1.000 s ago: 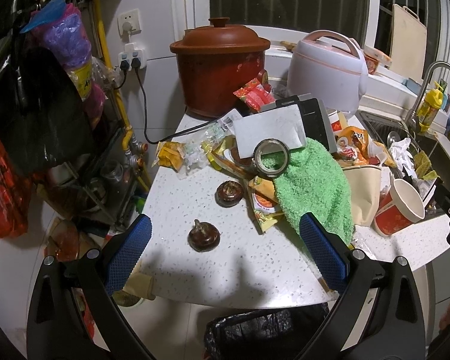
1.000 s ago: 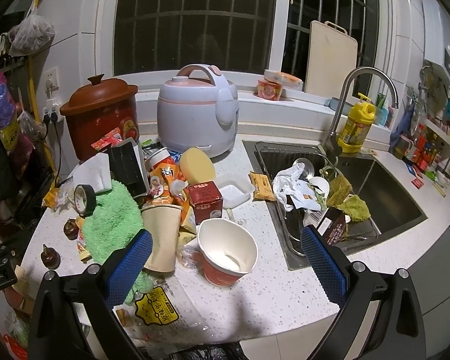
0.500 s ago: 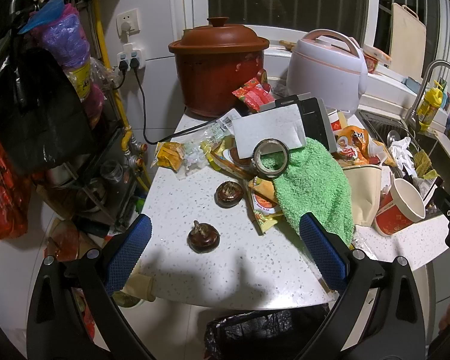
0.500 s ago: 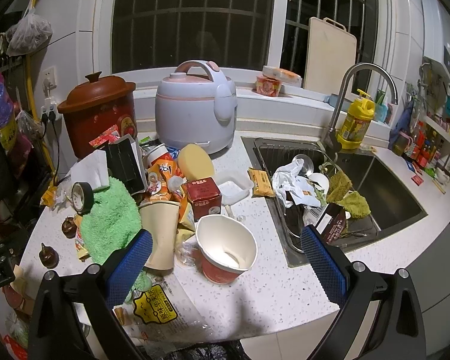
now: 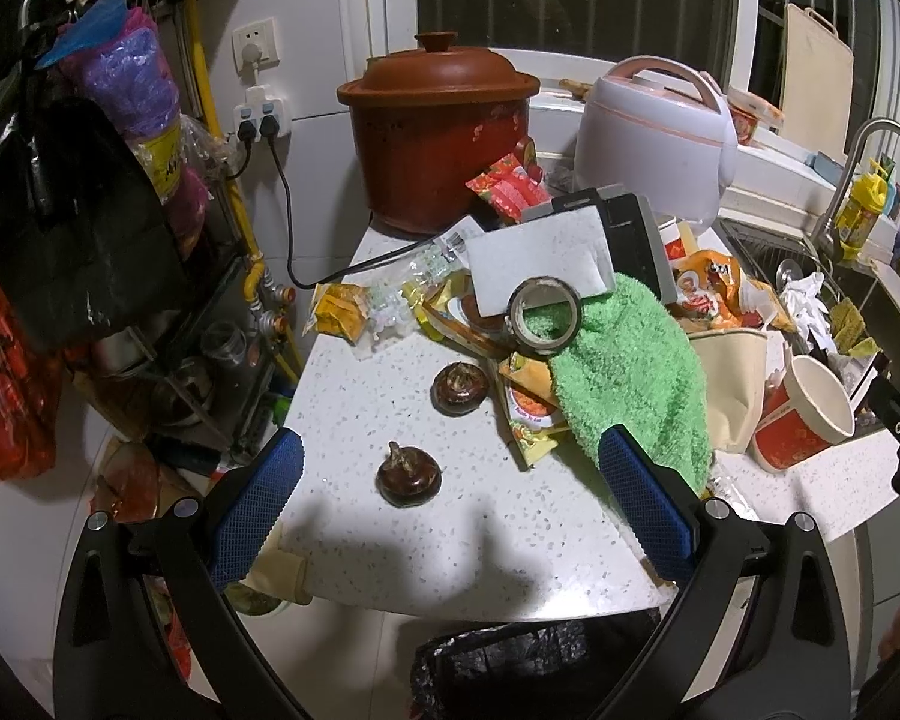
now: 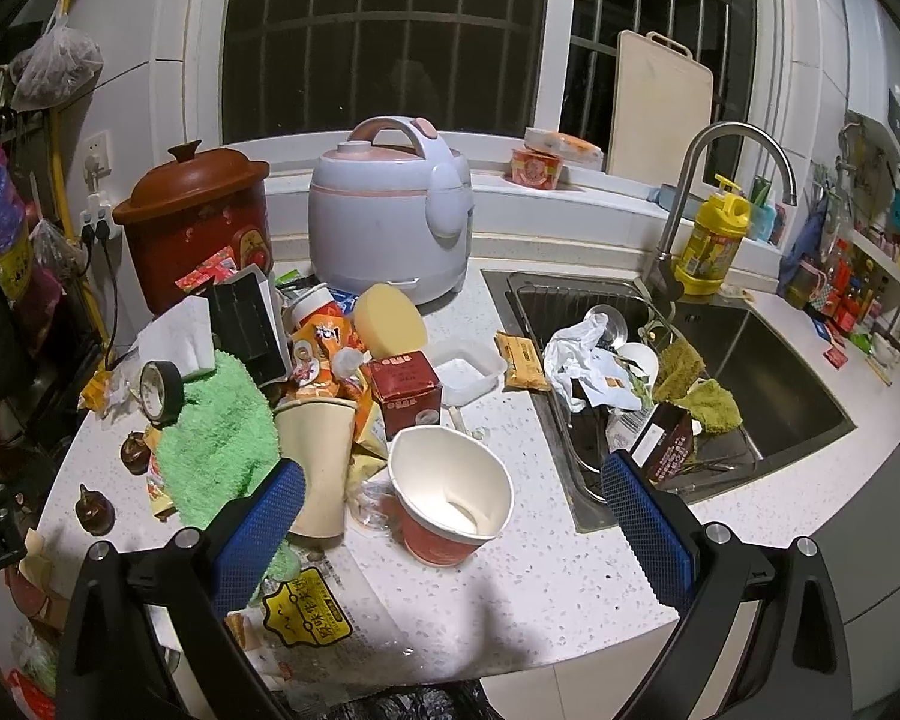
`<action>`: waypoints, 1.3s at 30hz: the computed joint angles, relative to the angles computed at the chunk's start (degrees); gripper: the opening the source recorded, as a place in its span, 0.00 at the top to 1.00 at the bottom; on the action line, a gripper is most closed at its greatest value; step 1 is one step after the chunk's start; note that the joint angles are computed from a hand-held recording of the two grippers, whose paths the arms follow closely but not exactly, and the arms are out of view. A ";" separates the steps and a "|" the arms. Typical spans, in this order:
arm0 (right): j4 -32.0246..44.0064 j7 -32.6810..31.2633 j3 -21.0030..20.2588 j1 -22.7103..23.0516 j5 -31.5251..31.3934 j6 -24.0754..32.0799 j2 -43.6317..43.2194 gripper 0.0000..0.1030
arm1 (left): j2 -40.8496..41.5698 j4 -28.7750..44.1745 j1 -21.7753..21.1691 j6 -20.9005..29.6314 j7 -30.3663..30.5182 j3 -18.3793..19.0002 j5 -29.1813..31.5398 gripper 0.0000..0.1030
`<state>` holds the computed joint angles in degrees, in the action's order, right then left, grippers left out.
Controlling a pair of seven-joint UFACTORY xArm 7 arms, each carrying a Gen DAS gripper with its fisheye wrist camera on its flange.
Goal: Collect trash
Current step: 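Grasp the white paper cup on the counter with the right tool, then grasp a small brown round object with the left tool while the right lifts the white cup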
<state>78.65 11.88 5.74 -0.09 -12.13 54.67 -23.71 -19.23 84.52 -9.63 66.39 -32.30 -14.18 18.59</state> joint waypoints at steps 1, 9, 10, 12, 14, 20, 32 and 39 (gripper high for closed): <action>-0.93 0.02 -0.32 0.02 0.24 -0.51 -0.45 0.05 | -0.05 -0.24 0.01 0.03 0.08 0.00 0.14 0.07; -9.09 -1.69 -2.84 -0.13 3.27 -3.91 -3.13 0.05 | -2.10 -5.61 0.20 -0.49 0.43 0.64 -0.51 0.07; -10.04 -2.42 -3.16 0.10 3.82 -5.24 -3.17 0.05 | -2.36 -6.30 0.32 -0.46 0.39 0.71 -0.58 0.07; -11.20 -3.89 -3.41 0.30 4.31 -7.64 -2.48 0.05 | -2.74 -7.21 0.48 -0.28 0.33 0.75 -0.81 0.07; -12.19 -5.39 -3.54 0.28 4.38 -10.24 -1.25 0.05 | -2.88 -7.83 0.65 -0.04 0.39 0.78 -0.88 0.07; -10.93 -10.44 -5.73 0.89 8.27 -11.87 4.29 0.05 | -3.49 -9.25 0.84 0.60 0.74 0.39 -0.09 0.07; -7.71 -20.06 -7.66 1.68 20.04 -8.57 5.49 0.51 | -6.10 -15.87 1.69 -7.69 3.04 3.76 -3.81 0.06; -9.16 -22.52 -7.59 3.01 20.79 -6.34 0.12 0.51 | -2.88 -16.83 3.24 -11.18 6.68 4.56 -4.50 0.07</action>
<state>69.48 -10.64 -1.85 2.92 8.66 48.33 -23.59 -22.11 67.69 -6.38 55.21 -25.63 -9.62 14.09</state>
